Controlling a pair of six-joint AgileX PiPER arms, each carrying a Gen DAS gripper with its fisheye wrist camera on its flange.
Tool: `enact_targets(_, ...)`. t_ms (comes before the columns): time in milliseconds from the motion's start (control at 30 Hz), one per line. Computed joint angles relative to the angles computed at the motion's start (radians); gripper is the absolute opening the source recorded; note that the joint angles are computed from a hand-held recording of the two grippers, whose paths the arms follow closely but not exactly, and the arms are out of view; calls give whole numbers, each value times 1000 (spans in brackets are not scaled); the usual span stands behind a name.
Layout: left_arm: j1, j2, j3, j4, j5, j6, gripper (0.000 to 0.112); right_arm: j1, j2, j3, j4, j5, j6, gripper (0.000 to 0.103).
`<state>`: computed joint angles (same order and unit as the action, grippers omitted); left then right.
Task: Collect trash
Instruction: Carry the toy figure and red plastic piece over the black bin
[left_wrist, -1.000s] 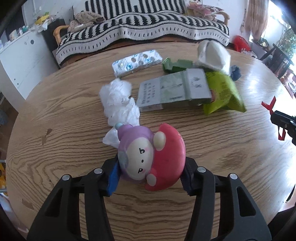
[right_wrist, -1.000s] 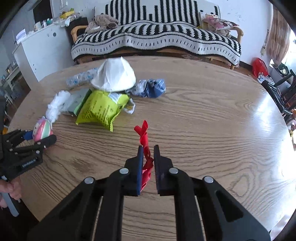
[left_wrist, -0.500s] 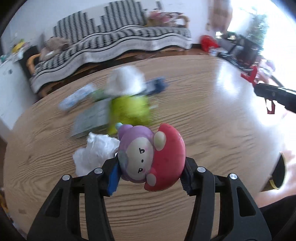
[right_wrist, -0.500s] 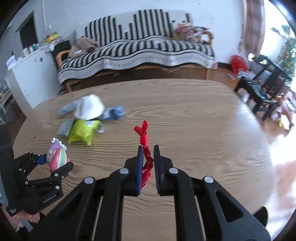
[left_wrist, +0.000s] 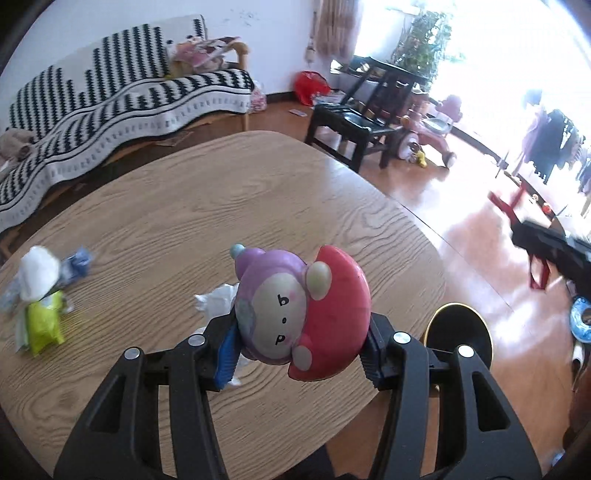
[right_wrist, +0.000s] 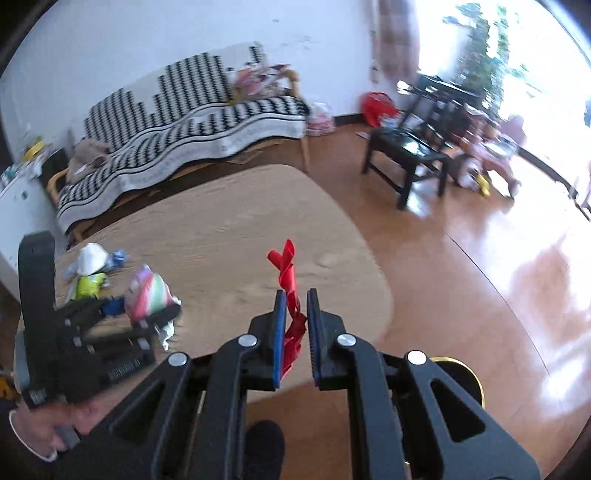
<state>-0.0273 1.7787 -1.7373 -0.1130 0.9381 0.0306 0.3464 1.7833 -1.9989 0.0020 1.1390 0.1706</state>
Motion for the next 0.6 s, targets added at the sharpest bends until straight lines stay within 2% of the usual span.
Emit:
enact_targets(67,15,54,-49,-35,19,12,53,-58,-54,110,32,-47,-32,12)
enact_targets(133,69,139,-143,-173,106,66,53,-97,-92,194,68,-87,-55,12)
enact_targets(200,105,198,-202,-252,152,91,55,-128,-120,262,100,-118,-78,12)
enact_targets(367,120,267,-254,-205,160,119,57,-193,-182,421,178,-196,-154,12)
enact_targets(500,150,347,-347,-269,232,115,65,-219,-181,472,224,-225,-195,12)
enact_targets(600,138,333,-310,-192,164,86,73,-216,-189,504,241,-242,-207,12)
